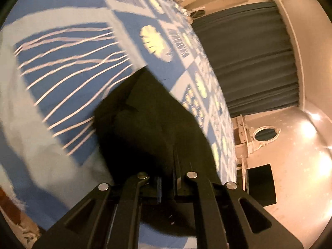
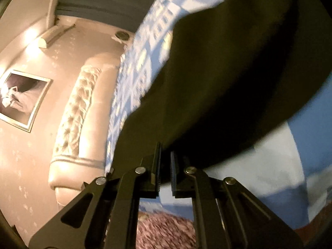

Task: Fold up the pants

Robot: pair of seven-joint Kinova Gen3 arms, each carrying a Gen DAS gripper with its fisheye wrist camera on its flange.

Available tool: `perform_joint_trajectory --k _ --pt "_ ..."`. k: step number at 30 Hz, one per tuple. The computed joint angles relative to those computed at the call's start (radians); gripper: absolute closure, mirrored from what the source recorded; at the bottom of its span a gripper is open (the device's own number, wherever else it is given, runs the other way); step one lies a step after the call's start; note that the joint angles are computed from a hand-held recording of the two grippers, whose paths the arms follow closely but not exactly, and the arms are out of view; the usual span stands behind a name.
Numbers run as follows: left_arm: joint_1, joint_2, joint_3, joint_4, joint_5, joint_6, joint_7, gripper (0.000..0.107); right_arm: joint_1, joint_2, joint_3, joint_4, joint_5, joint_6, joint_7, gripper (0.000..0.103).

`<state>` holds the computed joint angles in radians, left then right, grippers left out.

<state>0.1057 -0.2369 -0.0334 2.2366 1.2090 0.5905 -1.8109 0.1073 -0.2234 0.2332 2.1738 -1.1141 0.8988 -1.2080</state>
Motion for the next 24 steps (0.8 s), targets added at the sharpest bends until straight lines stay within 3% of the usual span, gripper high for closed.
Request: perform_joint_trajectory --k 2,5,7,9,11,13,14,16,19,21,24 --pt "-0.006 0.005 -0.007 0.018 -0.005 0.003 -0.005 0.101 0.016 0.012 -0.002 0.03 0.014 0.013 0.013 0.096" --pt "-0.011 0.025 -0.013 0.047 0.05 0.002 -0.063 0.101 0.136 0.046 -0.073 0.065 -0.02 0.049 0.067 0.097" --pt "-0.051 0.035 0.032 0.046 0.04 0.002 -0.087 0.101 0.219 0.04 -0.158 0.063 -0.008 0.046 0.09 0.097" --pt "-0.096 0.031 0.055 0.059 0.07 0.025 -0.136 0.098 0.267 0.042 -0.189 0.052 0.002 0.075 0.101 0.096" --pt "-0.189 0.009 0.1 0.071 0.078 0.077 -0.142 0.098 0.281 0.045 -0.165 0.048 -0.012 0.125 0.096 0.087" --pt "-0.281 -0.029 0.15 0.066 0.02 0.129 -0.087 0.098 0.327 0.032 -0.15 0.026 0.003 0.178 0.077 0.064" --pt "-0.328 -0.055 0.181 0.061 -0.021 0.153 -0.06 0.097 0.368 0.018 -0.142 0.014 0.019 0.206 0.074 0.059" --pt "-0.42 -0.107 0.261 0.039 -0.102 0.184 -0.011 0.09 0.447 0.0 -0.139 -0.045 0.063 0.257 0.044 0.051" --pt "-0.541 -0.225 0.367 -0.019 -0.224 0.25 0.038 0.068 0.561 0.016 -0.061 -0.171 0.161 0.328 0.043 0.043" --pt "-0.541 -0.257 0.391 -0.071 -0.289 0.272 0.106 0.051 0.618 0.067 0.024 -0.257 0.198 0.352 0.037 0.04" --pt "-0.42 -0.218 0.395 -0.134 -0.329 0.207 0.168 0.047 0.701 0.185 0.14 -0.374 0.191 0.34 0.09 0.04"
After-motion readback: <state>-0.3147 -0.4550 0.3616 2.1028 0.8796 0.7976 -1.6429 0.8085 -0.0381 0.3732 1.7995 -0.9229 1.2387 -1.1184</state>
